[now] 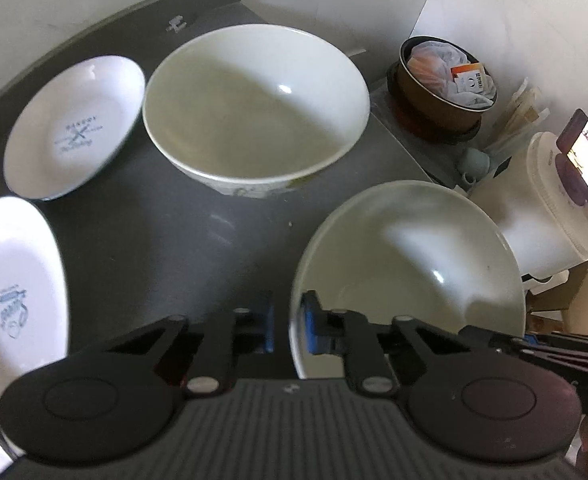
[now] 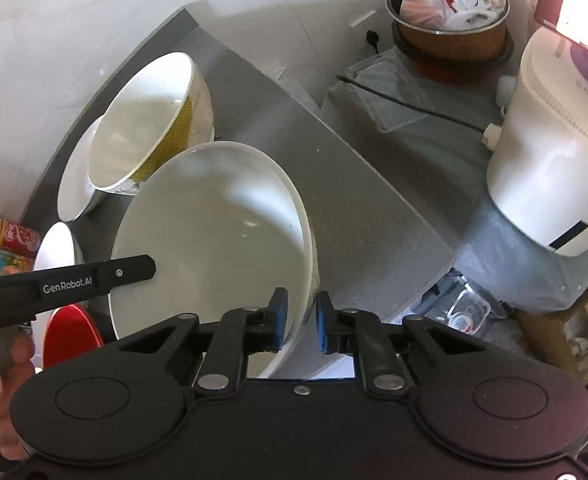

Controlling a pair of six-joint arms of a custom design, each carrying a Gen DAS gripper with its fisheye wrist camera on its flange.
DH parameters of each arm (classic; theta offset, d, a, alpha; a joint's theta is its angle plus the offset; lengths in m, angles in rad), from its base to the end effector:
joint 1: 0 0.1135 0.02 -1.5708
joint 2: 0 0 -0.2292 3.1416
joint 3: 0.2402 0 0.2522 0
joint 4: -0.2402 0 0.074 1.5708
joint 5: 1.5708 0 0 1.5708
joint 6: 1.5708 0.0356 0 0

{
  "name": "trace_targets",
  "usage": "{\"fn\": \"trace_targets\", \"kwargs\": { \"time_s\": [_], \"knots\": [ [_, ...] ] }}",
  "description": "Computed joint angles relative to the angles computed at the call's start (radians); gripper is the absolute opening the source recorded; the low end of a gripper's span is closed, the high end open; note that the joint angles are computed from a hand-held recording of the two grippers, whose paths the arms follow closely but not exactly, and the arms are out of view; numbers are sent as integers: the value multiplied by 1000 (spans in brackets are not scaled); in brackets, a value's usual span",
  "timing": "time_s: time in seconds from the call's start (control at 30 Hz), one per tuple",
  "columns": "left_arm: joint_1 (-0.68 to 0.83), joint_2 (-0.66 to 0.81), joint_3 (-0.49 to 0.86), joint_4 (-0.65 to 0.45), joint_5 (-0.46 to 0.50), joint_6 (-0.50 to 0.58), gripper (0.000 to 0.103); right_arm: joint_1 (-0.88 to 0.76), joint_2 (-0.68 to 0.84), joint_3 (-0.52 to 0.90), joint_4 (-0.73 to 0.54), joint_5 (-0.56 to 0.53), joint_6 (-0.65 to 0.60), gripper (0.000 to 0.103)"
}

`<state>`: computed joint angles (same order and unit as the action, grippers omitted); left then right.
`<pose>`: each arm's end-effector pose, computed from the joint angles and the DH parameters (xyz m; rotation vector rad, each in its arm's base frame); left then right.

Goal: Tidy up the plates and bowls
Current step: 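Lift the large cream bowl with both grippers, lower it into the red bowl, open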

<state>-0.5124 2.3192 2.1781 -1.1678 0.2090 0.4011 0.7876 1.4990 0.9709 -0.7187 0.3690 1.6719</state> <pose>0.3930 -0.2296 0.2013 1.3036 2.5626 -0.3221 0.2063 0.1890 0.1689 1.2197 2.3855 0.2453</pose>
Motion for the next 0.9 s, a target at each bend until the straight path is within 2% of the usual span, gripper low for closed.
{"fn": "trace_targets", "kwargs": {
  "time_s": [0.17,0.47,0.67,0.9],
  "knots": [
    [1,-28,-26,6,4,-32,5,20,-9,47,-69,57,-38,15],
    [30,-120,-54,20,48,-24,5,53,-17,173,-182,133,-70,15],
    [79,-206,-96,41,87,-5,5,75,13,269,-217,176,-114,15],
    [147,-250,-74,4,114,1,6,89,74,377,-232,201,-168,15]
  ]
}}
